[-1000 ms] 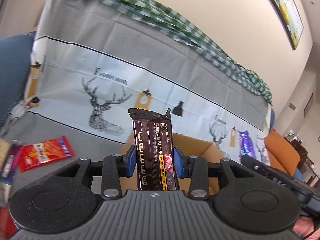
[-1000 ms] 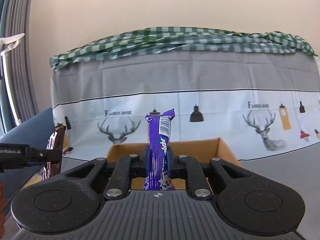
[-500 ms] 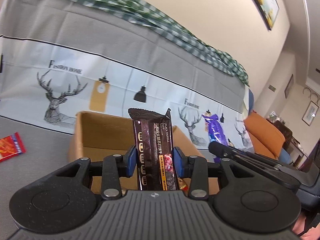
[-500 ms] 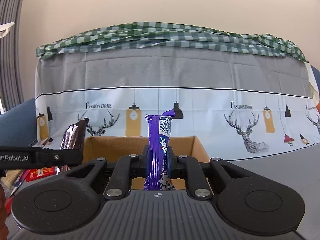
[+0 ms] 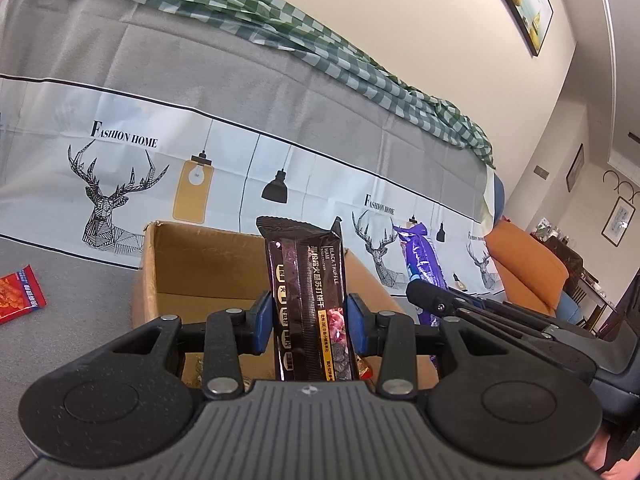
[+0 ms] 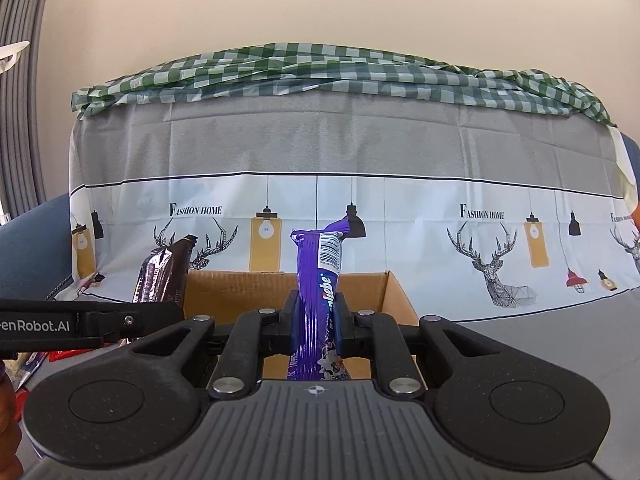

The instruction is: Organize snacks

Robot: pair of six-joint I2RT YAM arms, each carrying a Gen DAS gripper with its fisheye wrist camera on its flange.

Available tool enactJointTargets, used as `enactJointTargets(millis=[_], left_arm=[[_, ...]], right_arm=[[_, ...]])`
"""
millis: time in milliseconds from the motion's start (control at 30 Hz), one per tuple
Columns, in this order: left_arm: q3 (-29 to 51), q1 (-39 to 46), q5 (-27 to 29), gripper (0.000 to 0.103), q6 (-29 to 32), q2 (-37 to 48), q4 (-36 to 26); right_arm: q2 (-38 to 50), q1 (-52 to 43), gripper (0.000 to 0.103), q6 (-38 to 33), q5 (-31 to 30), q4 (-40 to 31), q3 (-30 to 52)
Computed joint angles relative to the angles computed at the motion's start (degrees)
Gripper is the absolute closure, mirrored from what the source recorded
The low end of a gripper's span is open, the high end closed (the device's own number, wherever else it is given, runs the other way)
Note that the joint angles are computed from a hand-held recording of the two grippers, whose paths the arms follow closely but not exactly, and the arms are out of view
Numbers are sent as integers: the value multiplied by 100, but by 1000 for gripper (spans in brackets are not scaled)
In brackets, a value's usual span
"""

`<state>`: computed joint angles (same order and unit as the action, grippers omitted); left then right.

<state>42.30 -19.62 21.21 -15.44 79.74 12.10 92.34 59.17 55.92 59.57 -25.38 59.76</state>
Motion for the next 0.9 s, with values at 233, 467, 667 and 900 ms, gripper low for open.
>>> enactJointTargets(millis=[233,467,667,900], left_arm=[[9,-20,-4,61,10,36,49],[2,-29,-4,61,10,30,55],[-16,-44,-24,61,18,20,80],[-37,-46,-26,61,22,3,92]], right_arm=[[-53,-13,87,-15,-21,30,-69],[-40,-25,87,-76,-35,73,-66],[-36,-32,87,-99,-46,77,-62],[-39,-41,87,-120,-59,86,-59]])
